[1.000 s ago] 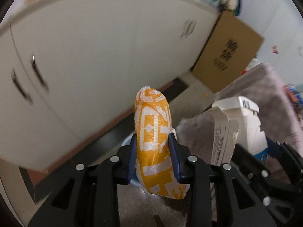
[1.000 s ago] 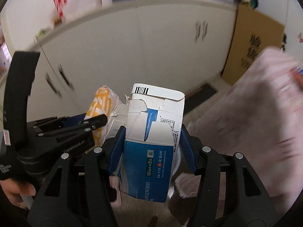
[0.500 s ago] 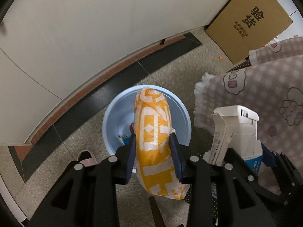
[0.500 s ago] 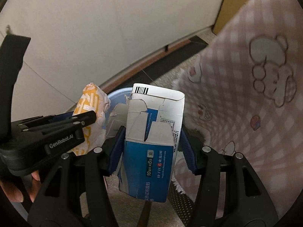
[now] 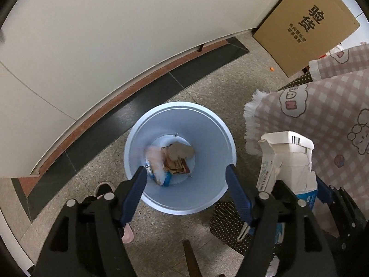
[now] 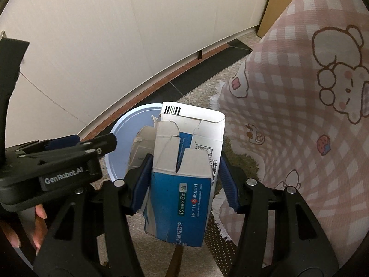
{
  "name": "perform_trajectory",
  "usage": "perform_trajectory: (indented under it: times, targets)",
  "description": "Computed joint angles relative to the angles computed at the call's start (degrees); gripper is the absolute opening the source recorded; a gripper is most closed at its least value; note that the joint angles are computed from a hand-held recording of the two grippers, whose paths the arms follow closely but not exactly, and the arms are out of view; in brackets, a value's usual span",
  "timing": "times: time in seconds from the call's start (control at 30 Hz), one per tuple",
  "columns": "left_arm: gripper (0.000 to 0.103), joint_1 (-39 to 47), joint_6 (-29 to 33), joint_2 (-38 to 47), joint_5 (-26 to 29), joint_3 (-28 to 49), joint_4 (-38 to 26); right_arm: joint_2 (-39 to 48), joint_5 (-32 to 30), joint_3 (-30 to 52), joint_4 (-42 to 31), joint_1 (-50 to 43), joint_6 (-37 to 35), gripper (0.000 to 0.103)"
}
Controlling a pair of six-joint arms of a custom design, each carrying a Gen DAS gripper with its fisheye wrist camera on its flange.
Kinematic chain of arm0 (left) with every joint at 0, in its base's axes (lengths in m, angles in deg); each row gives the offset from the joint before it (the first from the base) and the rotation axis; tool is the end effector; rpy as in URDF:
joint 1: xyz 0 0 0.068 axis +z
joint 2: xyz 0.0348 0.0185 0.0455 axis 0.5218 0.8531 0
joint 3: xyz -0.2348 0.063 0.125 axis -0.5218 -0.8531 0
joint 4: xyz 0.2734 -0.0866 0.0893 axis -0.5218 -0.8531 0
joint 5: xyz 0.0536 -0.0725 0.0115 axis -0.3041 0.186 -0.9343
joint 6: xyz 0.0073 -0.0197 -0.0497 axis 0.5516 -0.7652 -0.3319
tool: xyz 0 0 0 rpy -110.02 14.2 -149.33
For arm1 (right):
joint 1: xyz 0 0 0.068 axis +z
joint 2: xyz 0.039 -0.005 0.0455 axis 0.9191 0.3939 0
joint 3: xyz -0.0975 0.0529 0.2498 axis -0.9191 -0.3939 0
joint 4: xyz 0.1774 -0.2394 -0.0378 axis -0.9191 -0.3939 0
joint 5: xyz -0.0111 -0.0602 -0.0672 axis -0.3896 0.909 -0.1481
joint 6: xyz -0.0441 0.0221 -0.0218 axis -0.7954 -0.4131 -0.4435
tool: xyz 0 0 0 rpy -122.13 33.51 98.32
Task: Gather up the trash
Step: 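Carry both items over the wastebasket and open both grippers to drop them, then move both grippers back over the table toward the remaining trash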
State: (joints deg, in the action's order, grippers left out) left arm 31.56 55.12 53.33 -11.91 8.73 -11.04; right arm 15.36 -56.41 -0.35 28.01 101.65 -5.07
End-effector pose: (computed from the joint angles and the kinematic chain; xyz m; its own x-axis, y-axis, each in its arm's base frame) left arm 0.2674 -0.0053 0.1372 -0.9592 -0.2048 -0.1949 -0.1643 0.9649 -0.2050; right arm 0.2568 0.1735 0.1603 -0.9154 -0.1562 -0.3710 -0.1828 0.9824 0.0376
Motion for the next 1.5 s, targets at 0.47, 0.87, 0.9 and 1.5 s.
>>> perform_trajectory:
  times: [0.47, 0.87, 0.9, 1.5]
  targets:
    - [0.073, 8.9, 3.1, -9.0, -1.4, -4.4, -3.7, -0.7, -1.5, -1.9, 2.4, 0.2, -0.9, 0.056]
    - [0.073, 12.0, 3.7, -11.9, -1.7, -5.1, -5.9, -3.6, -3.8, -5.3, 5.5, -2.2, -2.5, 0.065]
    - [0.073, 12.3, 4.0, -12.1, -1.3, -4.9, -6.1, -4.5, -4.1, -5.6, 5.2, -2.6, -2.8, 0.065]
    - [0.073, 5.3, -3.3, -31.9, -0.6, 11.8, -21.5, -30.5, 0.8, 9.6, -16.1, -1.2, -1.7, 0.065]
